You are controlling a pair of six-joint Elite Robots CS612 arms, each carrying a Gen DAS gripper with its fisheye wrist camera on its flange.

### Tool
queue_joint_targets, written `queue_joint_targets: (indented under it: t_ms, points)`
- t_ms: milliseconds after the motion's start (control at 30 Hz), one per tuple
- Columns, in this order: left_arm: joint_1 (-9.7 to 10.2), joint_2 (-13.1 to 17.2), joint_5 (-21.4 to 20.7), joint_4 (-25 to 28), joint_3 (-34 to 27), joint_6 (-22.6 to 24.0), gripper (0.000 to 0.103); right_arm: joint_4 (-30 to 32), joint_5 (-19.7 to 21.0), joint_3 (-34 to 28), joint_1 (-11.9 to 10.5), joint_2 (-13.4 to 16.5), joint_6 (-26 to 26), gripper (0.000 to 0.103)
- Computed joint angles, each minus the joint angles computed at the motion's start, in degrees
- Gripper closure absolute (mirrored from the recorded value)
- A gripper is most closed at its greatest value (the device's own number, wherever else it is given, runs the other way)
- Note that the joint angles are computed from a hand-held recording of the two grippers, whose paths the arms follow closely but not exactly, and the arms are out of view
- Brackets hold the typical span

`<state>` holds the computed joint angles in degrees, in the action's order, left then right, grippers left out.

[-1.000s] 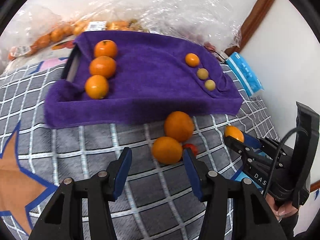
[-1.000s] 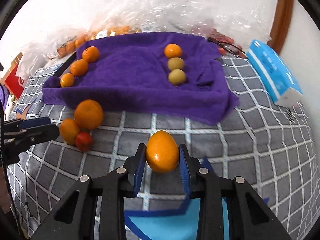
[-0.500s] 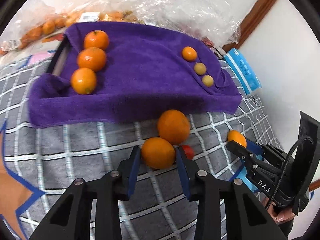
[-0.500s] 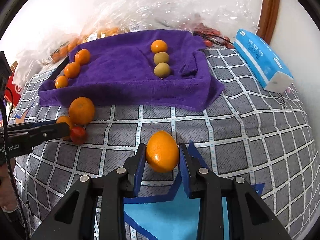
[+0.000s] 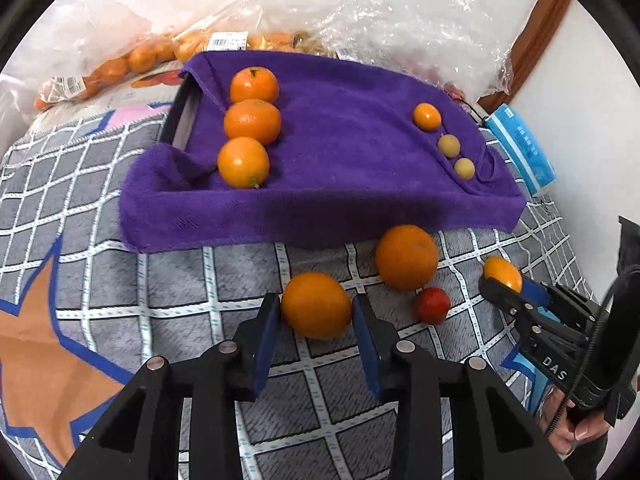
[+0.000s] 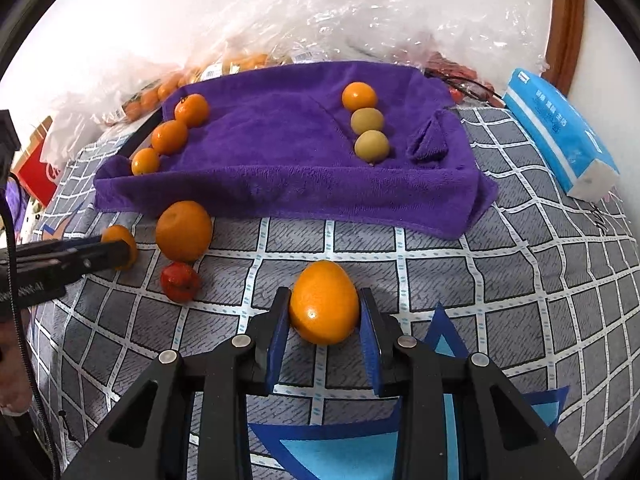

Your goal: Organize fruits

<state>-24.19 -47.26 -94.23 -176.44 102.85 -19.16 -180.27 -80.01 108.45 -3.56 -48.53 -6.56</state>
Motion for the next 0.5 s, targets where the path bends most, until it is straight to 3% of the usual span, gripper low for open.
queue_joint_targets:
  t_ms: [267, 500]
  points:
    - [0.18, 0.92, 0.47, -5.01, 0.51, -2.03, 0.068, -6.33, -1.04, 0.93, -0.05, 1.10, 2.77, 0.070]
    - [0.26, 1.05, 0.48, -6.65, 0.85, -3.64, 0.068, -5.35, -3.61, 0.40, 0.77, 1.13, 1.26, 0.069]
